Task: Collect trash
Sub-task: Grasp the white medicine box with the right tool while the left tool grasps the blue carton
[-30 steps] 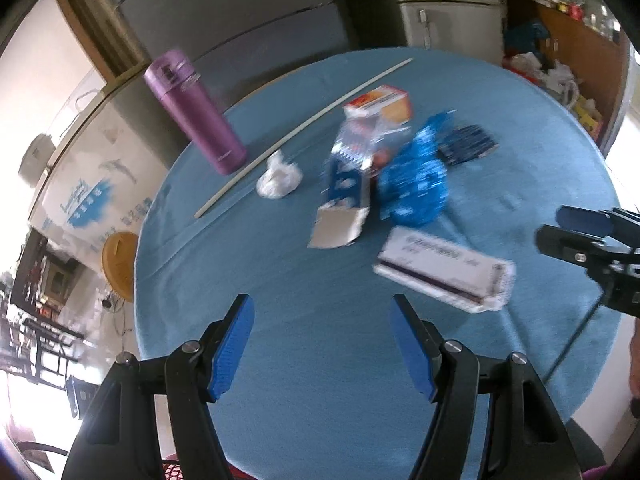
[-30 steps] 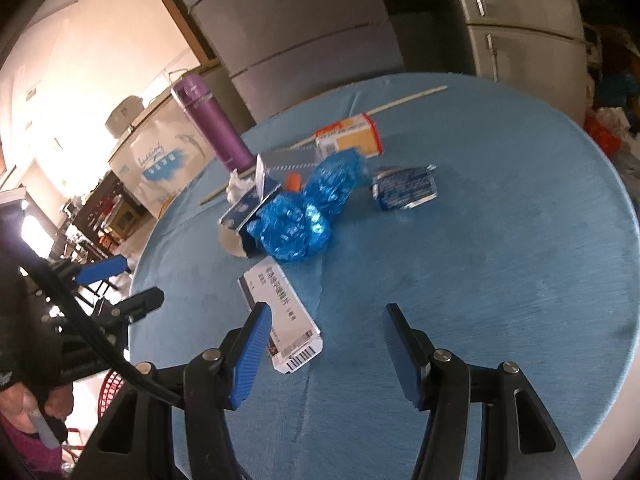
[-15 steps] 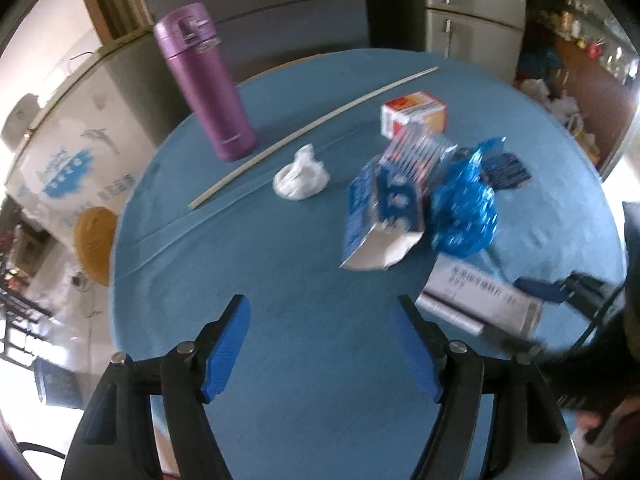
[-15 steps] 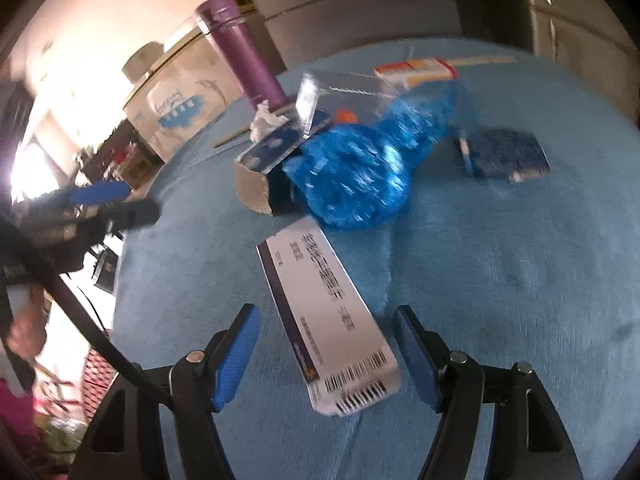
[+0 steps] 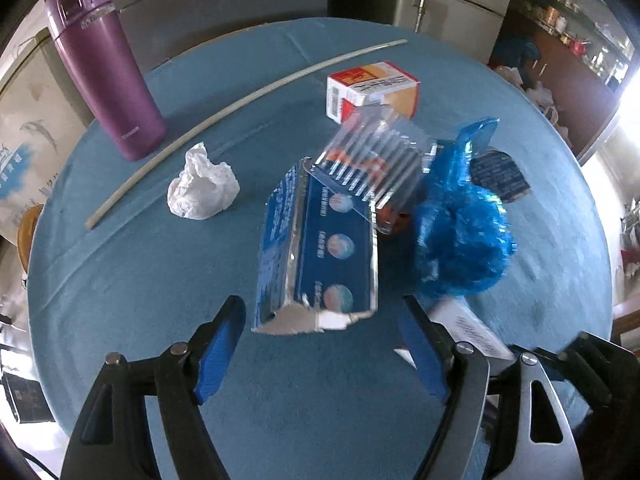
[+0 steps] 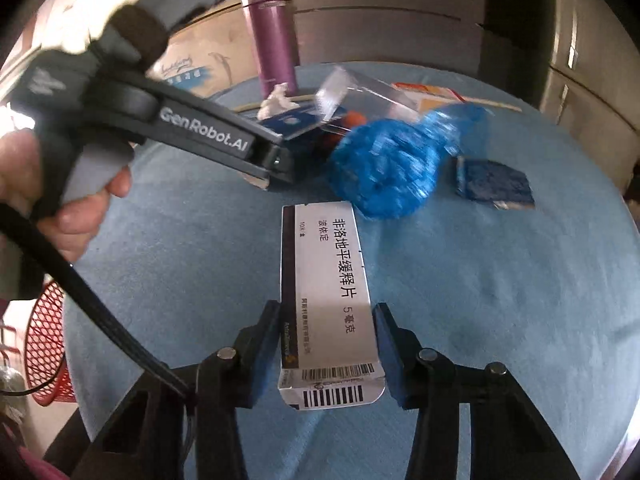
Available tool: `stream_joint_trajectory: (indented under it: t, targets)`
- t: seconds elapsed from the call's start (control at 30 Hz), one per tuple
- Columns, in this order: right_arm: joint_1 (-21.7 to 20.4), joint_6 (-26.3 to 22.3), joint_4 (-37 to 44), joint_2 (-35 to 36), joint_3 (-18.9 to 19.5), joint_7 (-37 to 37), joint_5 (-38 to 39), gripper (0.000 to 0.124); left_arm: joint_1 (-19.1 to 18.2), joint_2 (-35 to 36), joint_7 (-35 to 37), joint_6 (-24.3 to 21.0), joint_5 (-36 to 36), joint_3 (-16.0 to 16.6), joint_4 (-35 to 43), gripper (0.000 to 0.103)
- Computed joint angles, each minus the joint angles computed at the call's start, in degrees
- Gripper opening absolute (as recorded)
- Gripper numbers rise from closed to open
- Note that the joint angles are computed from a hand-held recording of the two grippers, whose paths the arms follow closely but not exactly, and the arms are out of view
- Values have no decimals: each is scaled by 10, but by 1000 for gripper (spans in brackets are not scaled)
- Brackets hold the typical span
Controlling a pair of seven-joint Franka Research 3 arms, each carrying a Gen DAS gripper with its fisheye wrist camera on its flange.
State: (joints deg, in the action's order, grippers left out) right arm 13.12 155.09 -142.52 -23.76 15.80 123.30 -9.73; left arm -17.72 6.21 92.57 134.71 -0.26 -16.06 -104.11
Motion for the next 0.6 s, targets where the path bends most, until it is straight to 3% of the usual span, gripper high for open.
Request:
stream_joint_trajectory:
  t: [0.1,0.17,0.27,0.47,0.6]
  targets:
    - [16,11,-28,-26,-24,-11,40,49,2,6,1,6,-6,0,3,74]
    - [28,21,-46,-40,-38,-21,75,49,2,14,-3,1,-4,0,11,53]
    - [41,33,-56,-50,-49,-35,122,49,3,16,-13,11,3,2,9,43]
    - [42,42,-46,-52,-37,-50,154,49,11,-34,-7,22,-17,5,-45,42]
    - [45,38,-47,-73,-31,-55,166,49,13,-104,8,29,-46,17,-109,42]
